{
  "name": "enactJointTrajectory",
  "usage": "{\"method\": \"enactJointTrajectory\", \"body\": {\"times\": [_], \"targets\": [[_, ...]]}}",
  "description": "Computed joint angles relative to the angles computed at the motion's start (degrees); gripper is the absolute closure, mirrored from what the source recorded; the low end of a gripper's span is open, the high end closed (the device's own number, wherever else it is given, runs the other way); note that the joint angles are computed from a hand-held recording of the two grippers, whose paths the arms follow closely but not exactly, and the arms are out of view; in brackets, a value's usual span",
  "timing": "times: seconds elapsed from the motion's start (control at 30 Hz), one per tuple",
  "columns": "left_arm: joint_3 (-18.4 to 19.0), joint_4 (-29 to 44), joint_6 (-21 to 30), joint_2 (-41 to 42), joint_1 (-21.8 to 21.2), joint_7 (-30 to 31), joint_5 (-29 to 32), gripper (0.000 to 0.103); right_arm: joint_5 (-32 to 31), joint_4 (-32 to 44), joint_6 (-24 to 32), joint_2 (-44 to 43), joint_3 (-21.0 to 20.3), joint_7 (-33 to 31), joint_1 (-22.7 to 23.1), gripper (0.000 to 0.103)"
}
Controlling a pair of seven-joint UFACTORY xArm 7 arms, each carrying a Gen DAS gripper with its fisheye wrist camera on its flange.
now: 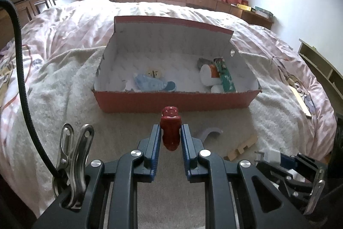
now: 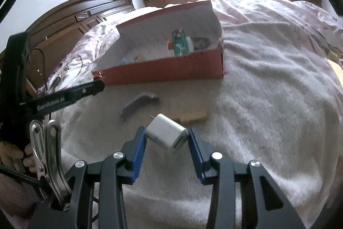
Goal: Organize rigid objects
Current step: 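Carry the red figure and the charger with both tools over the box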
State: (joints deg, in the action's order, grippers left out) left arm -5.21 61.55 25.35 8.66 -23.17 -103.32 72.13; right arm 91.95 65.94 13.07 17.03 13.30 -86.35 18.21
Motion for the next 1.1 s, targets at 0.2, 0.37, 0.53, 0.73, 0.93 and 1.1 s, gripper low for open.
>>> {"method": "enactJointTrajectory", "body": {"times": [0.2,0.37,0.53,0.73,0.93,1.1], "targets": [[0.05,0.27,-0.19,-0.57,0.36,-0.04,0.56,0.083,-2.61,2.48,0.59,0.81,0.40,2.36,-0.39,0.061],[0.00,0.84,-0.46,-0.84,0.75,0.14,0.99,0.083,-2.80,4.36,0.17,1.34,1.17,1.80,-0.73,0.061],[0.05,1.65,-0.83,-0.63,1.02,0.84,1.01,0.083,-3.65,6.16,0.23,2.16,1.49,2.68,-1.03,0.061],[0.47,2.99,-1.22,0.14,1.20,2.20,0.53,0.083,-4.96,8.04,-0.15,3.40,2.05,4.29,-1.57,0.061],[1.18,4.65,-1.52,1.15,1.18,3.70,0.16,0.083,-6.83,10.89,-0.85,5.05,3.17,5.82,-2.43,0.061],[1.90,6.50,-1.62,2.30,1.14,5.34,-0.39,0.083,-10.00,13.60,-1.74,7.00,4.17,8.44,-2.82,0.061]]}}
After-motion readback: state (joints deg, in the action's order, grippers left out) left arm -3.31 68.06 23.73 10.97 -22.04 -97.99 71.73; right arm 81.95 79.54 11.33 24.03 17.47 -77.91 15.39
